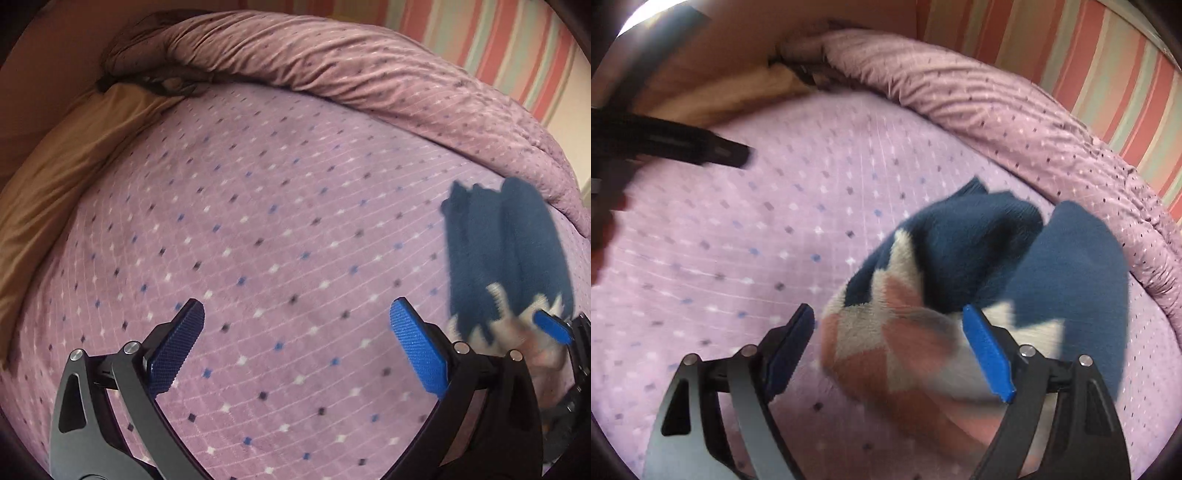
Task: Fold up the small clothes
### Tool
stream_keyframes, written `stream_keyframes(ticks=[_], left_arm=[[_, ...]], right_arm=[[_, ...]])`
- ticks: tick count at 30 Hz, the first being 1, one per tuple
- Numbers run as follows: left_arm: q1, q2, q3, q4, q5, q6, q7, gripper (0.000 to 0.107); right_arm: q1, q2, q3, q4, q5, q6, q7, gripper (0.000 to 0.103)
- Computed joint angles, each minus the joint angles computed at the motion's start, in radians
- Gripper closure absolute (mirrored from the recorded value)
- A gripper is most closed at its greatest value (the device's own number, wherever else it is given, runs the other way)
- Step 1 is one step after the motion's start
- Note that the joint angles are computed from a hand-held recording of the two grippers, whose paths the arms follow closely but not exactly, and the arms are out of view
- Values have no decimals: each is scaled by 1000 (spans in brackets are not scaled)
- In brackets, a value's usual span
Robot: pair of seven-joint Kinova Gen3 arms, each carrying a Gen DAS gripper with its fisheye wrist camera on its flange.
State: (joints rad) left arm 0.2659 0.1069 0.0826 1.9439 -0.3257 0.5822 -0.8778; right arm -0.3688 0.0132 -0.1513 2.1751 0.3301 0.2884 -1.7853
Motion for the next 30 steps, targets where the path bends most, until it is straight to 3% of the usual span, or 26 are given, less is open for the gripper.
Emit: stream_keyframes(ticks=[3, 5, 8, 10, 13, 18, 20, 23, 24, 25, 26, 30], left_arm=[[-101, 18, 139, -93, 74, 34, -122, 8], [-143, 70, 232, -186, 129, 63, -203, 8], [-197, 193, 367, -324, 220, 115, -325, 8], [-187, 286, 398, -409, 286, 145, -407, 8], [-111, 416, 353, -538, 408, 198, -513, 8], [19, 504, 211, -635, 590, 232, -613, 12], [31, 517, 185, -647, 655, 249, -638, 26], [18, 542, 194, -656, 721, 252, -660, 36], [1, 548, 212, -652, 747, 252, -680, 47], [-3, 549, 211, -650, 762, 254, -692, 51], [7, 548, 192, -651, 781, 258, -710, 53], [58, 527, 97, -644, 859, 271, -794, 85]], right_arm=[[-45, -116, 123, 29, -122, 14, 114, 11], [0, -181, 173, 34, -186, 40, 195, 9], [128, -193, 157, 24, -162, 64, 221, 9], [221, -187, 137, 25, -146, 48, 218, 9], [307, -167, 166, 10, -236, 30, 289, 9], [310, -127, 256, -1, -400, 18, 424, 9], [286, -115, 297, 2, -473, 12, 493, 9], [351, -104, 250, 9, -522, 3, 540, 9], [373, -102, 235, 11, -548, 0, 568, 9], [381, -101, 237, 14, -587, -1, 609, 9], [373, -97, 259, 15, -628, 3, 649, 9], [264, -87, 438, 5, -790, 60, 787, 9]])
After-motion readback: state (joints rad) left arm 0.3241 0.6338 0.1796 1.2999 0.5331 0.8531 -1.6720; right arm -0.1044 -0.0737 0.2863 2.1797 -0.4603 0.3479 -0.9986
